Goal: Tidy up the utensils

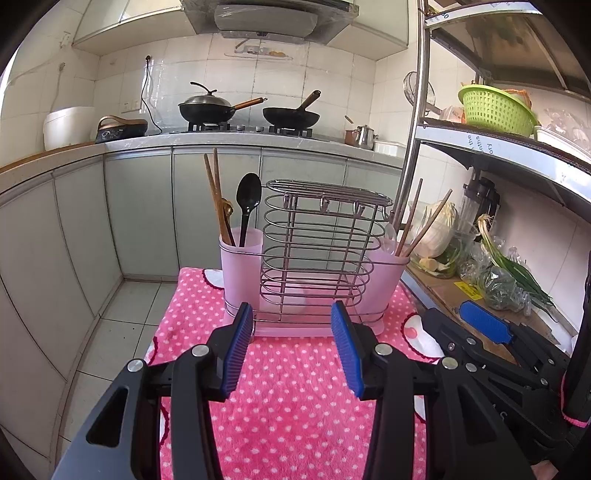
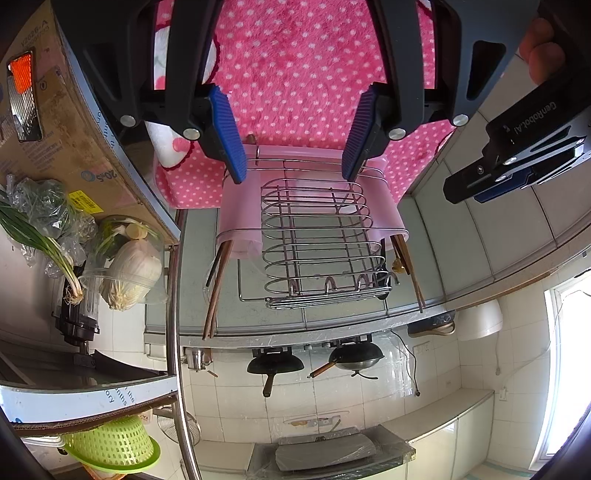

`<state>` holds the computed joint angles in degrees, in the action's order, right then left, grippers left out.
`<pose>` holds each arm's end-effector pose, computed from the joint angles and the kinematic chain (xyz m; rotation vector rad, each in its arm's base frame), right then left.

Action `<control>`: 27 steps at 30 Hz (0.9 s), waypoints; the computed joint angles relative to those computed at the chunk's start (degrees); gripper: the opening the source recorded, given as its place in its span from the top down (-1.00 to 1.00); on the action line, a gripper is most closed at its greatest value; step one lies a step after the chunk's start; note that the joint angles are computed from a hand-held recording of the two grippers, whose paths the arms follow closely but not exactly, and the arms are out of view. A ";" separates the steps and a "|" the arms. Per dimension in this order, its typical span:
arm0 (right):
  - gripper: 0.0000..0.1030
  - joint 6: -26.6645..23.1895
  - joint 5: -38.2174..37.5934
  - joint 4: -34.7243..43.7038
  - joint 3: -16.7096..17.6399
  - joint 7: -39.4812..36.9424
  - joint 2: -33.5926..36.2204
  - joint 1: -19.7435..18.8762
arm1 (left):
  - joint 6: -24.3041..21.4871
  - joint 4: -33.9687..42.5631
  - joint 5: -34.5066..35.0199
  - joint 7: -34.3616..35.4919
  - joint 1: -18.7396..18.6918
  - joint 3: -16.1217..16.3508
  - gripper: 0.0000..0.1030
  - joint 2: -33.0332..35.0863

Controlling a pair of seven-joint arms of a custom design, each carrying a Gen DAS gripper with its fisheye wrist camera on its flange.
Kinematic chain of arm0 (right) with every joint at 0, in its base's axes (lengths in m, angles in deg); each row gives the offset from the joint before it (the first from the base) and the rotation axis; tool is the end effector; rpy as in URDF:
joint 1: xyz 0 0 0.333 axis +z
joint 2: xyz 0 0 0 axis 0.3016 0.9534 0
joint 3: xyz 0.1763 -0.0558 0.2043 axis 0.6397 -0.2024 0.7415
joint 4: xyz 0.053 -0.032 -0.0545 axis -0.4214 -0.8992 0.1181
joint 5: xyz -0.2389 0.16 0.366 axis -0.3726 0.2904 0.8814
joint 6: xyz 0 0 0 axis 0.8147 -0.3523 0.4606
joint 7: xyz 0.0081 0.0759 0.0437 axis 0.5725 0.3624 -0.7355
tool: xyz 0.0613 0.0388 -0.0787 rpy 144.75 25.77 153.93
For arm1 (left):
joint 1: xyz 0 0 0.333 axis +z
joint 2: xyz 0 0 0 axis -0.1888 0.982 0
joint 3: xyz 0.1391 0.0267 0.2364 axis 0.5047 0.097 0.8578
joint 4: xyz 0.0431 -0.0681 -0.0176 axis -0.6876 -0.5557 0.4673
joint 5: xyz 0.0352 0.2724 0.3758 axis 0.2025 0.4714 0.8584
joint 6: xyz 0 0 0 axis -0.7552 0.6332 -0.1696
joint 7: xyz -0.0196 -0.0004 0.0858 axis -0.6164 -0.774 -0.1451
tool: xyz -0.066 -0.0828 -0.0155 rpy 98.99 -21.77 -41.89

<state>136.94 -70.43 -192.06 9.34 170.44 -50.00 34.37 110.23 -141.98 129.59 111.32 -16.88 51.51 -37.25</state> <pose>0.6105 0.1481 0.5231 -1.5577 1.4258 -0.6579 0.5948 -0.2589 0.5467 -1.5956 1.6067 -1.0027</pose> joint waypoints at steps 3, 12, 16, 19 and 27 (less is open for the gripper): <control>-0.06 -0.05 1.00 0.30 -0.37 -0.91 0.22 0.36 | -0.09 0.19 -0.25 0.31 -0.09 0.03 0.16 0.20; -0.06 -0.28 2.34 0.81 -0.37 -1.96 0.63 0.21 | -0.58 0.83 -0.89 1.36 -0.58 0.29 0.16 0.91; -0.06 -0.33 3.04 0.86 -0.44 -2.65 0.68 0.32 | -0.83 1.17 -1.53 2.21 -0.86 0.42 0.16 1.27; -0.06 -0.37 3.15 0.95 -0.29 -2.67 0.77 0.14 | -1.01 1.40 -1.83 2.56 -1.05 0.54 0.16 1.53; -0.06 -0.60 4.16 1.41 -0.10 -2.98 1.43 -0.14 | -1.31 1.86 -1.85 2.70 -1.47 0.77 0.16 2.24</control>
